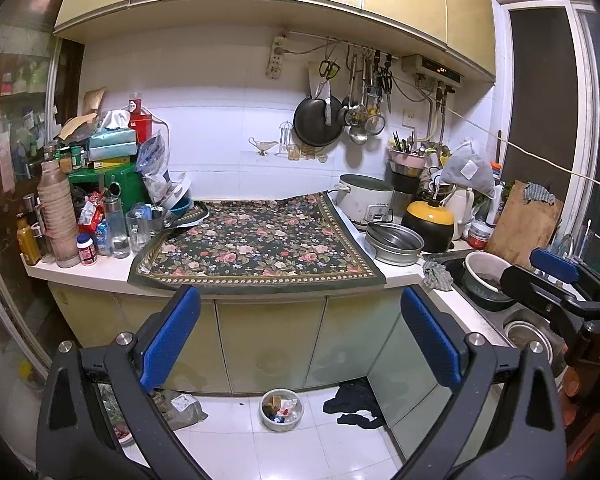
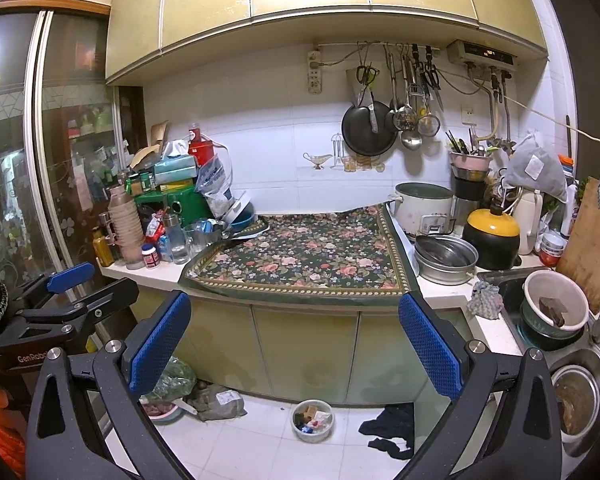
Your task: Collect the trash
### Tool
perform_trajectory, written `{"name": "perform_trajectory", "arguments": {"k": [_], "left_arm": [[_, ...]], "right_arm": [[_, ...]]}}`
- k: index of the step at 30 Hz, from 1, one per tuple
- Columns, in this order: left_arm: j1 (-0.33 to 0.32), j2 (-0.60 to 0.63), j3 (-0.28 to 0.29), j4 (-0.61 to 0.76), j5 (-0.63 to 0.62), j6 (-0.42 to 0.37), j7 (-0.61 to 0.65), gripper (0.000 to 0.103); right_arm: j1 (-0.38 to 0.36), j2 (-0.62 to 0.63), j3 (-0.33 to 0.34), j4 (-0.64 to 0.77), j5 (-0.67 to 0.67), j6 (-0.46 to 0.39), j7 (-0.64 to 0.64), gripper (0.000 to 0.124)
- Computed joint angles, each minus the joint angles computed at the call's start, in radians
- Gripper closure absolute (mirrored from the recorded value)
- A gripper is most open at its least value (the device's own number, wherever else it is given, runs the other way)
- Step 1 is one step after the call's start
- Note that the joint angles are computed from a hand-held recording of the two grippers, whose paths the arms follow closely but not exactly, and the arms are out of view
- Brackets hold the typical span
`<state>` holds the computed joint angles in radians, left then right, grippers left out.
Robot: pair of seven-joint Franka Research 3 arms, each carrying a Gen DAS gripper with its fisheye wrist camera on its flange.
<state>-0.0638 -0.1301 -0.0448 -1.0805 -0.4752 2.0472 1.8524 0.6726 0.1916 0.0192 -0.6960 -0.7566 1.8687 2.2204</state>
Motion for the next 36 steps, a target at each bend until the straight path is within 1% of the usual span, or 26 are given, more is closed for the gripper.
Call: {"name": "perform_trajectory", "arguments": {"k": [6, 9, 16, 24, 28, 30, 35, 36], "left_arm": [[0.004, 0.007, 0.004, 0.011, -0.014, -0.012, 0.005, 0.002], [0.004, 0.017, -0.002, 0.025, -0.012, -0.014, -0.005, 0.001], [0.000, 0.011, -0.014, 0.015, -0.005, 0.005, -0.006, 0.001], [-0.009, 0.011, -0.020, 0.011, 0.012, 0.029, -0.016, 0.001], [-0.012, 0.018, -0.021, 0.022, 0.015, 0.022, -0.022, 0.001], [-0.011, 0.025, -0.020, 0.033, 0.012, 0.012, -0.022, 0.001], [-0.009, 0.039, -0.031, 0.049, 0.033, 0.016, -0.038, 0.002], [-0.008, 0.040, -0.032, 0.050, 0.033, 0.016, -0.040, 0.001]], "right_arm": [[-0.010, -0.016, 0.004, -0.025, 0.005, 0.011, 0.000, 0.021], [-0.017, -0.023, 0.009, -0.036, 0.005, 0.017, 0.001, 0.021], [-0.022, -0.017, 0.019, -0.026, 0.001, 0.010, 0.000, 0.021], [-0.019, -0.016, 0.011, -0.023, 0.009, 0.011, -0.002, 0.021], [-0.019, -0.014, 0.012, -0.020, 0.010, 0.009, -0.003, 0.021], [-0.014, -0.002, 0.011, 0.000, 0.009, 0.001, -0.006, 0.021], [0.007, 0.032, -0.009, 0.056, 0.014, -0.019, -0.016, 0.021], [0.017, 0.060, -0.014, 0.100, 0.012, -0.036, -0.023, 0.021]]}}
